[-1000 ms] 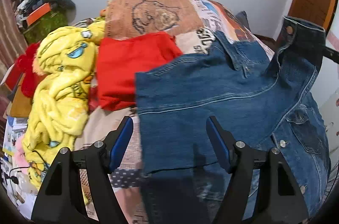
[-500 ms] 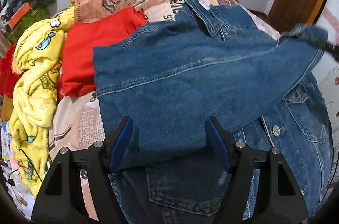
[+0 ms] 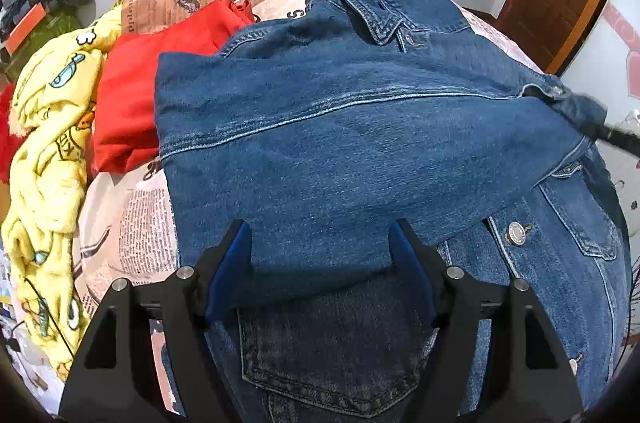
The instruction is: Fold large clothes
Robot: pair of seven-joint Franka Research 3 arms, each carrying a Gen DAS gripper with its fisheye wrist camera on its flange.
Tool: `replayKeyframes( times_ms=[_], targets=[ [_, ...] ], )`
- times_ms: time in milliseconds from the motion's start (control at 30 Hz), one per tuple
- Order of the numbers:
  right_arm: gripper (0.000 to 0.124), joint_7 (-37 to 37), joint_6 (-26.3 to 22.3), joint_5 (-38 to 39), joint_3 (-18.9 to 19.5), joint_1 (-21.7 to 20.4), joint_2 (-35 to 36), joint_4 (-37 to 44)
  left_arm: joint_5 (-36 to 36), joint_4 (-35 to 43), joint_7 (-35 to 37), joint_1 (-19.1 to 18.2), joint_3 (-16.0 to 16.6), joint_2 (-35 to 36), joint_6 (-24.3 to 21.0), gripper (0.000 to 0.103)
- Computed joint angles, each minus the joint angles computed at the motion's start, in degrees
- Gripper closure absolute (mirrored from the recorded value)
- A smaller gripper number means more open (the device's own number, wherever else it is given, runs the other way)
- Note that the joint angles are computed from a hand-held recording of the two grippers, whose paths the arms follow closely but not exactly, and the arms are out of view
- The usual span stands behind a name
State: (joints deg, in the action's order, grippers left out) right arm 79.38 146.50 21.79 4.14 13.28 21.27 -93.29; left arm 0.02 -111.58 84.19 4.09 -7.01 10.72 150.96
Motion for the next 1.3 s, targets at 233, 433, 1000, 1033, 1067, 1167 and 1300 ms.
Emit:
replayKeyframes(
  times_ms=[233, 433, 1000, 1033, 1067, 1167, 1300],
  targets=[
    [0.087, 5.1, -1.7, -5.9, -2.3, 1.8, -1.6, -1.6, -0.4, -0.7, 0.7, 0.0, 0.0, -1.0, -0.9, 0.031],
    [0.073, 14.0, -1.4, -18.5, -5.7, 4.2, -5.1, -4.7, 0.7, -0.4, 0.8, -0.8, 0.0, -2.1, 0.3, 0.031],
    [0.057, 21.6, 2.9, -3.3, -4.7, -5.8, -14.0, -19.7, -0.4, 8.2, 2.1, -3.2, -2.7, 2.2, 4.2, 0.021],
    [0.057, 21.3, 2.7, -0.3, -4.5, -6.4, -13.7, -20.0, -0.1, 8.4, 2.1, -3.4, -2.8, 2.5, 3.7, 0.021],
    [0.057, 20.6, 2.3, 3.1, -4.3, -7.1, -13.3, -20.1, 0.3, 8.7, 2.0, -3.7, -2.7, 2.8, 3.1, 0.021],
    [0.057, 18.1, 2.5, 12.7, -3.5, -8.7, -11.8, -20.1, 0.9, 8.4, 1.3, -4.1, -2.6, 3.0, 2.4, 0.021],
    [0.054, 16.6, 4.6, 16.8, -3.2, -9.0, -9.7, -18.7, 0.2, 8.3, 0.9, -3.9, -2.7, 3.1, 1.4, 0.021]
  ],
)
